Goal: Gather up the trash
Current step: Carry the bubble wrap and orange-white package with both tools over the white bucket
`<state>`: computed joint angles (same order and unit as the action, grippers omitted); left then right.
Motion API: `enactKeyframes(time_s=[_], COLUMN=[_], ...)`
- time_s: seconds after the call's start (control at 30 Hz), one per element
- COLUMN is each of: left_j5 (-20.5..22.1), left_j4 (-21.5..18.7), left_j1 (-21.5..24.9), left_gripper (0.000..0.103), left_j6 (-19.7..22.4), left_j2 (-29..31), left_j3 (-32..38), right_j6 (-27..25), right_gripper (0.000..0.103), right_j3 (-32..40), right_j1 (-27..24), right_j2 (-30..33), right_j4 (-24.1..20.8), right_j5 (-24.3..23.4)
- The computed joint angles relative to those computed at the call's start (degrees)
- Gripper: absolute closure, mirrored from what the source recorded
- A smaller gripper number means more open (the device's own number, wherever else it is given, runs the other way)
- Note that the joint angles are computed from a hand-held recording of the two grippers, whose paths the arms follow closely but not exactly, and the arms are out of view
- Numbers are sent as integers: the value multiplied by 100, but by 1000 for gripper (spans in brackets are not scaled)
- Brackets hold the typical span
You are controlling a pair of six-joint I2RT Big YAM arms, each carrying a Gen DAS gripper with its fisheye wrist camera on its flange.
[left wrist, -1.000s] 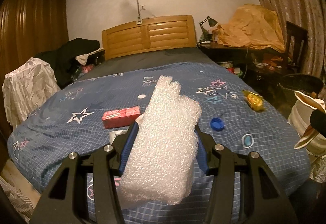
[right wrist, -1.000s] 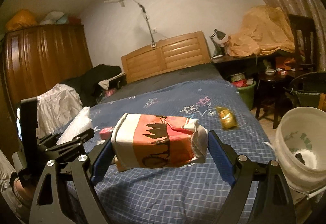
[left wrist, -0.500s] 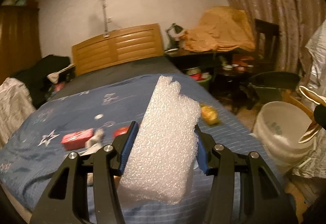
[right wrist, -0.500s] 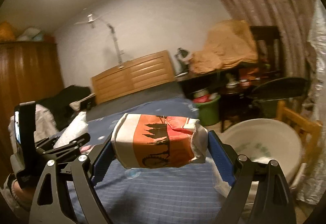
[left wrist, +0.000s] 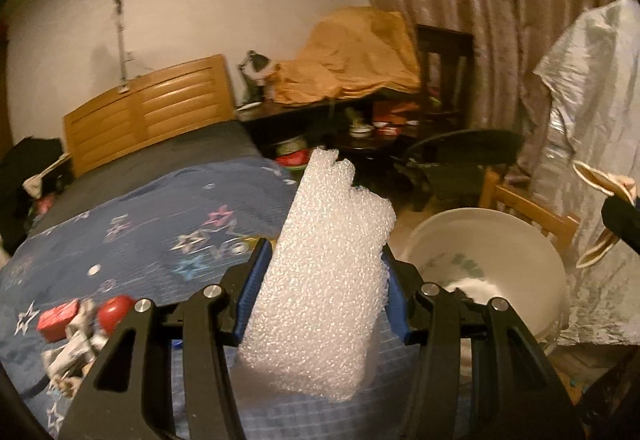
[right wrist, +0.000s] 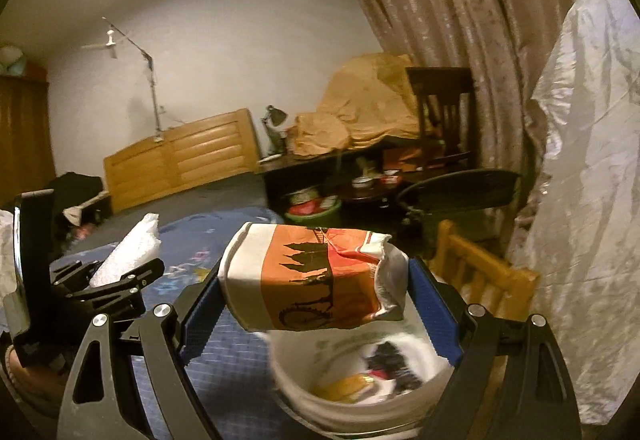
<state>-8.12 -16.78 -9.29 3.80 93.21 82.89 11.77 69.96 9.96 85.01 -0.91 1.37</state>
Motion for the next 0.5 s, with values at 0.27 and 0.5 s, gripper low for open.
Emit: enactKeyframes(time_s=[0.27, 0.5], left_j5=[184, 431], left_j4=[-360, -709], left_j1=[-352, -485], left_gripper=[54, 54], left_j6=[157, 223], left_j2=[812, 1260], left_j3=[901, 1398], right_j6=[-217, -282], right_gripper=[16, 16], right_j3=[485, 756], right_j1=[-399, -539], right_j2=[392, 676], right_j4=[-422, -690], right_j5=[112, 125])
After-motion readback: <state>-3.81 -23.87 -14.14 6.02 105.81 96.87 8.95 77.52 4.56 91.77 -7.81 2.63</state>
